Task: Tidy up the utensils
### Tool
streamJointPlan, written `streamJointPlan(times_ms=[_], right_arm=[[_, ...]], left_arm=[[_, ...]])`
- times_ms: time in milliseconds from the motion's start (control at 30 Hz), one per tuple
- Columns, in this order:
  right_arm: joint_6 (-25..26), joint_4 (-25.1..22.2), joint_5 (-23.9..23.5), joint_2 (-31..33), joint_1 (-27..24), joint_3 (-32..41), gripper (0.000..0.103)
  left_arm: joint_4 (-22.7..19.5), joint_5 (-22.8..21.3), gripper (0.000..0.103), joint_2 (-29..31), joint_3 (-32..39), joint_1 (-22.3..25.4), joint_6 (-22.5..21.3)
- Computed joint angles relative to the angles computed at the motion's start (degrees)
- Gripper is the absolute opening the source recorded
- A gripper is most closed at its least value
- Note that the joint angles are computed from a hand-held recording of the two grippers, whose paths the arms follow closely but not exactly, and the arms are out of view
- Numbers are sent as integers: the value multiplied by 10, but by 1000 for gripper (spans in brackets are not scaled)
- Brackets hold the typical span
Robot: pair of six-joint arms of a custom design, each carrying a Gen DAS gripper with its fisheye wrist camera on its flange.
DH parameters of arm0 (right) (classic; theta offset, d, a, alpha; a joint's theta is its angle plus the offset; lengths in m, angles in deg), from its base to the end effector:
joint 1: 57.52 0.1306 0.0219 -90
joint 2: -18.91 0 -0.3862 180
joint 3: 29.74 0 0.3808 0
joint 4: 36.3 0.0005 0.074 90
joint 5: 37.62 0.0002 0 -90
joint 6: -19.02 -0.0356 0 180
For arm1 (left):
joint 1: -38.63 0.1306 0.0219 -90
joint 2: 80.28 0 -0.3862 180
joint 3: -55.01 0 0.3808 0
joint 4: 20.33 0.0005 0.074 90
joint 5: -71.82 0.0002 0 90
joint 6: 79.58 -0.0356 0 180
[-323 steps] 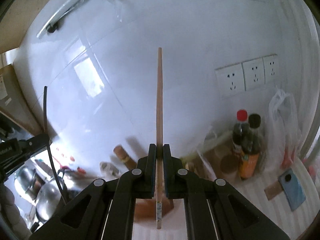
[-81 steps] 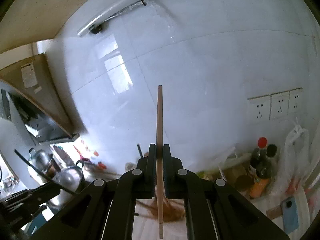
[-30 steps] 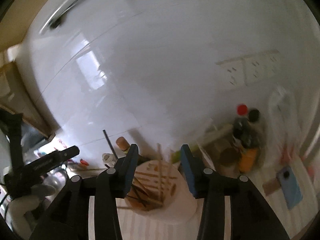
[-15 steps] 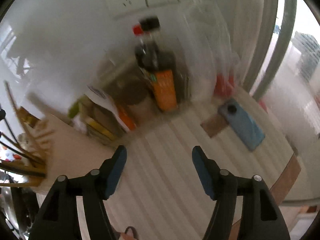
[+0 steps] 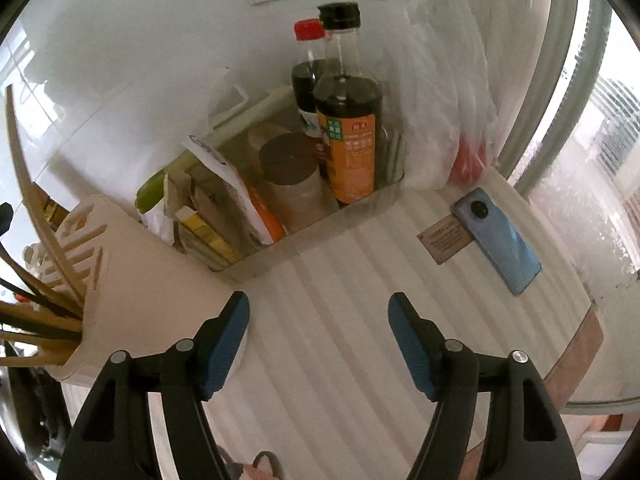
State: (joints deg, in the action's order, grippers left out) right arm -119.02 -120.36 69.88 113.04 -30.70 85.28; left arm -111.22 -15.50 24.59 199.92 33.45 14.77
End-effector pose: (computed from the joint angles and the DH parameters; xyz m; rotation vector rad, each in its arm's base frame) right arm 0.4102 0.1949 0.5552 0.5699 2.5264 0.0589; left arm 0.4794 -0.0456 0.6638 0.0383 2.4611 -0.1301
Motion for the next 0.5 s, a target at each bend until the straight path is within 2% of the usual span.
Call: streamJointPlan(times_ms=[67, 100, 133, 167, 200, 233, 300, 367, 400, 500], right_arm=[[3, 0, 8, -1, 5, 8, 91], [5, -1, 19, -3, 11, 13, 95], [9, 0, 30, -6, 16, 18, 97], [11, 0, 37, -7, 20, 24, 98], [14, -1, 52, -10, 28, 31, 100], [17, -1, 67, -13, 37, 37, 101], [24, -5, 99, -18, 56, 51, 102], [32, -7, 125, -20, 73, 63, 103], [38, -8, 139, -22, 84, 69, 103], [53, -15, 167, -24, 113, 87, 103]], left_arm=[[-8, 4, 13, -3, 14, 6, 12], [-7, 2, 22, -8, 18, 8, 17], [-4, -10, 45, -15, 20, 9, 23], [3, -24, 63, -24, 17, 9, 27], [15, -33, 93, -37, 6, 10, 28], [31, -36, 97, -52, -8, 13, 28], [57, -38, 98, -85, -44, 19, 23], [63, -38, 99, -107, -67, 22, 17], [67, -45, 103, -121, -85, 22, 10], [92, -103, 103, -177, -156, 6, -14]])
